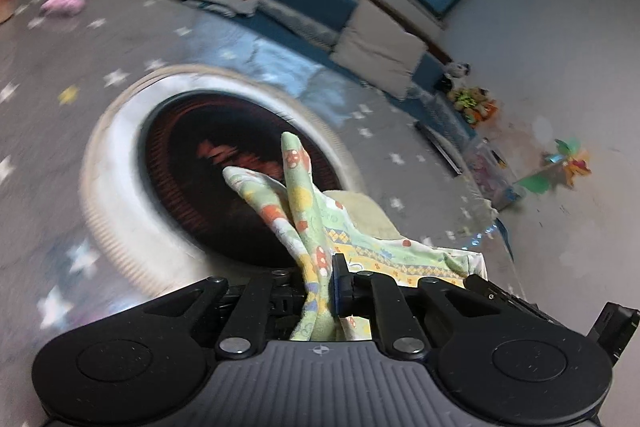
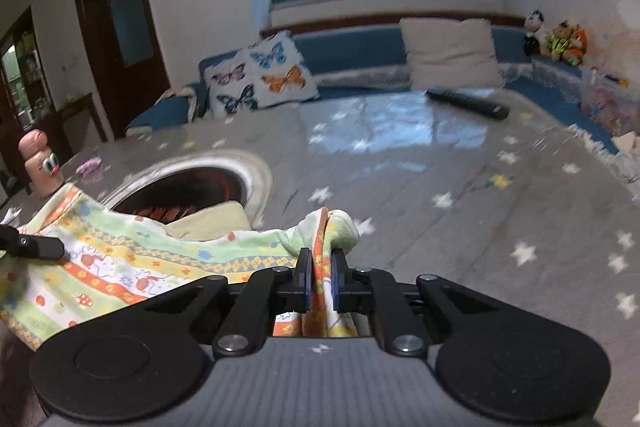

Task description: Fold clothes

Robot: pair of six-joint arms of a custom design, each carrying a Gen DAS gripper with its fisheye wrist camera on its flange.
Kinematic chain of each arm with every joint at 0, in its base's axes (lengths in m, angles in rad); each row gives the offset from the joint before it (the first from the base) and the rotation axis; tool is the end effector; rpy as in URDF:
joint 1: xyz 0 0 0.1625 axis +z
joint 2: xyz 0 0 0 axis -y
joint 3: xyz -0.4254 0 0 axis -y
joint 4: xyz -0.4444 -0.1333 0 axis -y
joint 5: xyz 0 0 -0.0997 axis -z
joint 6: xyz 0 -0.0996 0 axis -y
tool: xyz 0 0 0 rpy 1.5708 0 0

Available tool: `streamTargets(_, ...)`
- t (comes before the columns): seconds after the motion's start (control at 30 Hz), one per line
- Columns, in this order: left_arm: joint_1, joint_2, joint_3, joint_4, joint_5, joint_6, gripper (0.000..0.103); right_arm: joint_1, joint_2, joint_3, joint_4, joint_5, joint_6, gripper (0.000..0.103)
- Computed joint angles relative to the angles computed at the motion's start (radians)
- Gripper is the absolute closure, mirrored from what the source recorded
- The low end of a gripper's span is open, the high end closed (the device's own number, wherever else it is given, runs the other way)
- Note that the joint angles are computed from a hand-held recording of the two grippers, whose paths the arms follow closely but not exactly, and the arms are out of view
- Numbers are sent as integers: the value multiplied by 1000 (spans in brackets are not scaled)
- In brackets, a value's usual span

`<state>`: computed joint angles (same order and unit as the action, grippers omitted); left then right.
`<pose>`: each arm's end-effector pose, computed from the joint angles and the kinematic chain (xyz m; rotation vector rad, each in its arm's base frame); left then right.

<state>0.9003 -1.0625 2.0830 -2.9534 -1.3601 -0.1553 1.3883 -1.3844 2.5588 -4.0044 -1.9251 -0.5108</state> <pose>-0.2317 -0.5402 0.0996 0.7150 2.9441 -0.6364 0.0300 -0.3817 0.2369 0.0723 -2.0964 1.2987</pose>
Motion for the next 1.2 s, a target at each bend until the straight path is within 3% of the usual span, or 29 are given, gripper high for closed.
streamTargets(0.4, -101, 222, -191, 29, -14, 71, 93, -28, -131, -18, -35, -84, -53, 95)
streamTargets(0.8, -155, 389, -342, 79, 23, 134, 93, -142, -206, -50, -13, -67, -47, 95)
streamTargets(1.2, -174, 467, -410, 87, 31, 190, 93, -207, -235, -52, -7, -54, -28, 95)
